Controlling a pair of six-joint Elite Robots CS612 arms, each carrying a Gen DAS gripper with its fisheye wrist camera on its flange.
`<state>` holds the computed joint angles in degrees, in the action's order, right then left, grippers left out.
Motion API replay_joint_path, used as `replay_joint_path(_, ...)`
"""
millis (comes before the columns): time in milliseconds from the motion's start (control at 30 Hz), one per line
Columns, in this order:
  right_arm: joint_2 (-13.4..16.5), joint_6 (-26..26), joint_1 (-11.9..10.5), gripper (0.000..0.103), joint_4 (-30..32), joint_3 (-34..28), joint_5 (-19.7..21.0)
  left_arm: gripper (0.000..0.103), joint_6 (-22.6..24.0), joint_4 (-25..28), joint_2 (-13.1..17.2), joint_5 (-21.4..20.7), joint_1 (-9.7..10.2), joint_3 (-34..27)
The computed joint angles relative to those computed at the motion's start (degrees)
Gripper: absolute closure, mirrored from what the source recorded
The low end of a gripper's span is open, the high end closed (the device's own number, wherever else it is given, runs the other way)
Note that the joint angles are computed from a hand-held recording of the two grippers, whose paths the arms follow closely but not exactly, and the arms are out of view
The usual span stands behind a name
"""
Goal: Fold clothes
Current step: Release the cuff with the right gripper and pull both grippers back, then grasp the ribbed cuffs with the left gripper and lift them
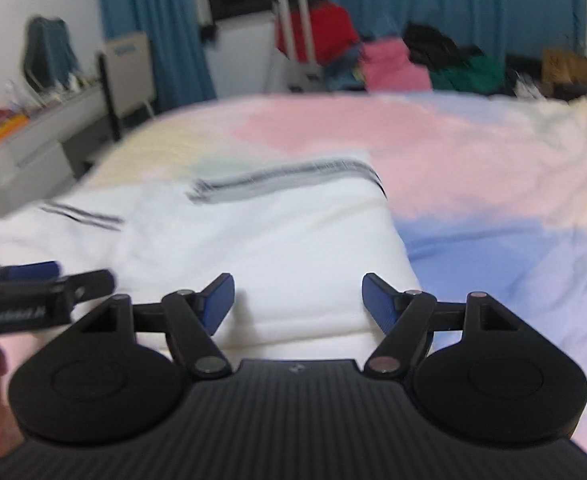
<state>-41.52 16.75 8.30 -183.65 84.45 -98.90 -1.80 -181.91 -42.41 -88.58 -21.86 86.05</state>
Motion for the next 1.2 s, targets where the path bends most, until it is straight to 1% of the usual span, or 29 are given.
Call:
replay_joint_path(67,0.7,0.1,0.0,0.030,1.8,-0.7,0.1,0.016,0.1,1.3,0.6,0.6,-0.04,-0.6)
replay_joint_path(167,1.4,-0.4,0.0,0.028,2.6,-1.8,0.0,0.016,-1.4,1.1,0.9,-0.5,0.46,-1.2)
replay_joint_path(267,1.6,-0.2,-0.2,0.028,2.1,-1.9,0.4,0.016,-2.9,1.0,0.6,-2.0,1.00,-1.1)
replay_joint_path(300,1.5,0.4,-0.3,0.029,1.9,-1.6,0.8,0.016,-3.1,0.6,0.1,-1.7,1.19,-0.7)
replay_joint_path(333,1.2,0.7,-0.4,0.029,1.9,-1.3,1.1,0.016,-3.2,0.3,-0.5,-1.3,1.37,-0.2)
replay_joint_path(367,0.8,0.9,-0.5,0.030,1.9,-1.0,1.4,0.015,-4.3,-1.4,-1.1,-0.5,1.65,0.6)
replay_joint_path(433,0.4,1.5,-0.8,0.030,1.8,-0.5,1.8,0.010,-7.4,-4.7,-2.5,0.6,2.51,2.0)
replay_joint_path(467,0.1,2.0,-0.9,0.030,1.7,-0.2,2.1,0.008,-9.9,-5.9,-3.0,1.1,3.13,2.5)
replay_joint_path(533,-0.2,3.1,-1.2,0.030,1.7,0.2,3.1,0.001,-14.9,-8.0,-4.1,2.3,4.38,3.2)
replay_joint_path(567,-0.3,3.7,-1.4,0.030,1.8,0.3,3.5,0.000,-18.1,-8.6,-4.4,3.1,5.04,3.4)
replay_joint_path(633,-0.5,4.9,-1.6,0.030,1.8,0.5,4.3,0.000,-24.7,-7.7,-5.0,4.3,6.53,3.6)
replay_joint_path(667,-0.6,5.4,-1.8,0.030,1.9,0.6,4.7,0.000,-28.2,-6.3,-5.2,4.1,7.44,3.6)
replay_joint_path(733,-0.6,5.7,-1.8,0.030,2.1,0.4,4.8,0.000,-35.2,-3.4,-5.1,2.1,9.44,3.3)
replay_joint_path(800,-0.6,5.6,-1.6,0.030,2.5,0.0,4.6,0.000,-41.5,-1.8,-4.5,0.7,11.20,2.8)
replay_joint_path(933,-0.3,5.4,-1.3,0.029,3.5,-0.8,4.2,0.001,-46.2,-1.2,-2.8,-2.6,13.63,0.8)
replay_joint_path(1033,-0.1,4.6,-0.9,0.028,3.2,-1.2,3.7,0.001,-52.0,-2.1,-1.7,-5.6,14.79,-0.1)
replay_joint_path(1100,-0.1,3.9,-0.9,0.028,2.1,-1.0,4.3,0.001,-55.4,-2.9,-0.1,-9.8,15.89,-1.7)
replay_joint_path(1167,-0.2,4.3,-0.9,0.028,1.2,-0.8,4.9,0.001,-60.5,-3.9,1.5,-12.0,16.78,-3.3)
replay_joint_path(1200,-0.3,4.4,-0.9,0.028,0.7,-0.6,5.2,0.001,-63.2,-5.3,2.5,-12.6,17.20,-4.0)
